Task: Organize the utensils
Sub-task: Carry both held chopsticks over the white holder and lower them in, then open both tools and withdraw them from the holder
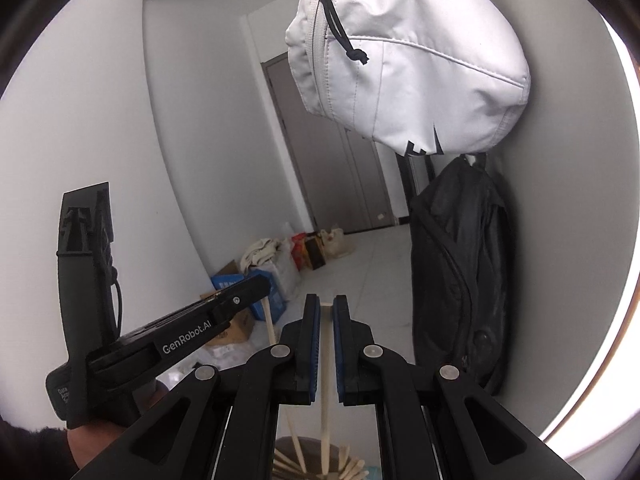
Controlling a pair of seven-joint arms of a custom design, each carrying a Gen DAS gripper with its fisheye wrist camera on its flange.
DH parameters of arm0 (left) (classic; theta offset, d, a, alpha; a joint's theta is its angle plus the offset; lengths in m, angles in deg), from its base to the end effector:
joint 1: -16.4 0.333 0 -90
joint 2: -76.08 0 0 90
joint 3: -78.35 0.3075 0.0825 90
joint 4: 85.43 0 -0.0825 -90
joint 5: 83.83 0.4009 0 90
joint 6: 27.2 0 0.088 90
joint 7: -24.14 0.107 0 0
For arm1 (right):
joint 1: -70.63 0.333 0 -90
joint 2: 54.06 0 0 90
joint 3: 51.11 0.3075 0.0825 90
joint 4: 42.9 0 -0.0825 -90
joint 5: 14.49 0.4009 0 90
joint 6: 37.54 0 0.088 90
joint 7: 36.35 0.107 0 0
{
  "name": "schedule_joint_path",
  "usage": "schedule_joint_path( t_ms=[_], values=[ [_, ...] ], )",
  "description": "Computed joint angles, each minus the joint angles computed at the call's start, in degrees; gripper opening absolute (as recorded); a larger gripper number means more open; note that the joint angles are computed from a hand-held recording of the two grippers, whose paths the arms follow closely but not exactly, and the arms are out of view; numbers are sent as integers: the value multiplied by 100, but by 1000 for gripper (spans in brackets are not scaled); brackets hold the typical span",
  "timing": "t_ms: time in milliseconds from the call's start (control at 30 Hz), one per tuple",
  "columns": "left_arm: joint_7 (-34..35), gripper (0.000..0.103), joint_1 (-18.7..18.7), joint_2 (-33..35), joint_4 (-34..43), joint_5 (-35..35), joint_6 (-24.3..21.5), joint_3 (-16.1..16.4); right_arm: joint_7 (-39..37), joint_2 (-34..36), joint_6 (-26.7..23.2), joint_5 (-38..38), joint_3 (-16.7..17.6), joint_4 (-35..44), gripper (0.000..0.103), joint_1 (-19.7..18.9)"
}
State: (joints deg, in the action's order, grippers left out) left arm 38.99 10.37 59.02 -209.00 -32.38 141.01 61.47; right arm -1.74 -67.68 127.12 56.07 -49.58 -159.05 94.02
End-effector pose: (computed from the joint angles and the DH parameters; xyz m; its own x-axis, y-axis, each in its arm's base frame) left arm 0.4618 -0.2684 0.6082 -0.0676 -0.9695 0.2356 -0.4215 -0.1863 -0.8875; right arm 0.5157 0.1824 0.6361 0.5346 -0.7877 -0.3063 -0.4214 0.0657 -0.9045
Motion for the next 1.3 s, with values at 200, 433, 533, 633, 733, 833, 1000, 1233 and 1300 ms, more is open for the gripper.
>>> schedule_joint_path(
  t_ms=[200,433,533,633,733,833,1000,1233,1300],
  values=[
    [267,2,-78,-172,-269,-42,223,22,-246,-144,-200,213,-48,-239,6,34],
    [1300,2,-619,-433,-626,-913,336,409,-90,-431,-308,72,-51,-652,6,7],
    [1781,2,-925,-581,-828,-1463,310,628,44,-532,-472,-74,-84,-775,6,-3],
    [1870,2,-899,-729,-1068,-1680,410,600,430,-567,-736,-325,-85,-837,6,-63],
    [2253,2,-1218,-735,-1137,-2143,367,807,931,-584,-998,-698,-45,-889,6,-148],
    [2615,2,-1458,-745,-1160,-2467,318,926,1104,-662,-1093,-873,-24,-985,7,-155],
    [3114,2,-1800,-806,-1254,-3103,-30,1107,1604,-742,-1397,-1315,7,-1121,9,-247],
    [2973,4,-1673,-1164,-1431,-3426,-603,881,2144,-1126,-1580,-987,-146,-1355,23,-296],
    [2842,7,-1623,-1288,-1442,-3469,-700,800,2135,-1363,-1544,-1027,-146,-1522,29,-294]
  ],
)
